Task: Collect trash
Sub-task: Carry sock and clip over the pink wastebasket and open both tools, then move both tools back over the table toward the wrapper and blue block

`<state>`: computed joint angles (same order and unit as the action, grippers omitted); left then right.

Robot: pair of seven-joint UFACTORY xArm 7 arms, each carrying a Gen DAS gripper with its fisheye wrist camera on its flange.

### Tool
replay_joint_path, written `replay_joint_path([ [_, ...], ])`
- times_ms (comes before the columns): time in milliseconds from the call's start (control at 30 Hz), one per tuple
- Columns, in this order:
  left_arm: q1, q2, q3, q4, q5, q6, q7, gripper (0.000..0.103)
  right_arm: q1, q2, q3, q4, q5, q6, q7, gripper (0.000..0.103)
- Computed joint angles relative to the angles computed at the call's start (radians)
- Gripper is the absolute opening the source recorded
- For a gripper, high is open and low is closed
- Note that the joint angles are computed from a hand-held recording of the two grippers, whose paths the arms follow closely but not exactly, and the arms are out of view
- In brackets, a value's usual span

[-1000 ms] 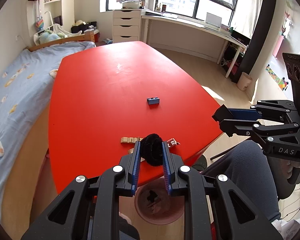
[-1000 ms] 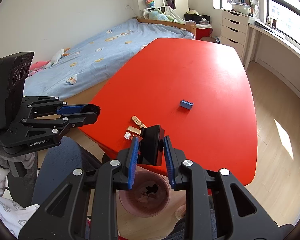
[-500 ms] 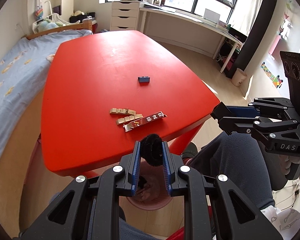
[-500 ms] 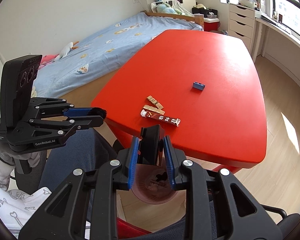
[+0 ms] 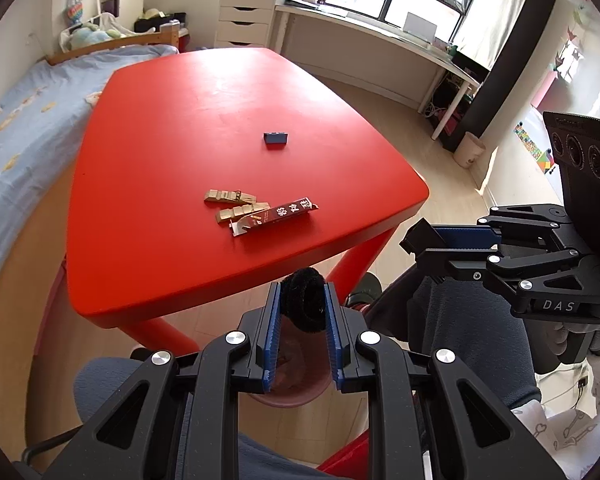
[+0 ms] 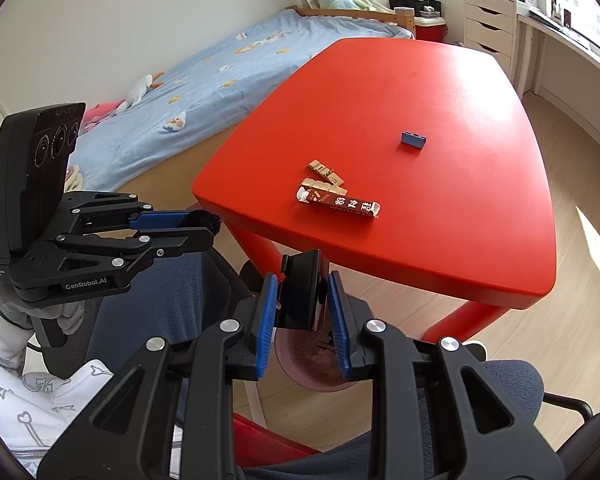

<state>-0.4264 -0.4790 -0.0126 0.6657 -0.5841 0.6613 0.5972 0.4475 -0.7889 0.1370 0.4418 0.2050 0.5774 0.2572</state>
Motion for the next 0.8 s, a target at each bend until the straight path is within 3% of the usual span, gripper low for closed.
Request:
replay_joint_path([
  [600, 0.004, 0.01, 0.007, 0.004, -0.033, 0.026, 0.042, 0.022, 0.024, 0.01, -0.029, -0.01, 0.032, -0.012, -0.038, 0.027],
  [667, 0.007, 0.011, 0.004, 0.003, -0.031, 0.021, 0.042, 0.027, 0.021, 0.012, -0.029, -0.011, 0.035, -0.011, -0.041, 0.037],
  [700, 0.008, 0.011, 0.002, 0.002, -0.029, 0.018, 0.041, 0.03, 0.014, 0.012, -0.023, -0.011, 0.03, -0.01, -0.037, 0.057],
  [733, 0.011, 0.011, -0.002, -0.001, -0.027, 0.01, 0.036, 0.045, 0.004, 0.01, -0.015, -0.013, 0.025, -0.014, -0.03, 0.074],
  [767, 0.011, 0.009, 0.001, -0.004, -0.032, 0.004, 0.036, 0.063, -0.002, 0.006, -0.008, -0.017, 0.021, -0.018, -0.021, 0.079],
  [800, 0.01, 0.008, 0.005, -0.006, -0.037, -0.002, 0.036, 0.071, -0.008, 0.003, -0.005, -0.018, 0.016, -0.016, -0.014, 0.087],
])
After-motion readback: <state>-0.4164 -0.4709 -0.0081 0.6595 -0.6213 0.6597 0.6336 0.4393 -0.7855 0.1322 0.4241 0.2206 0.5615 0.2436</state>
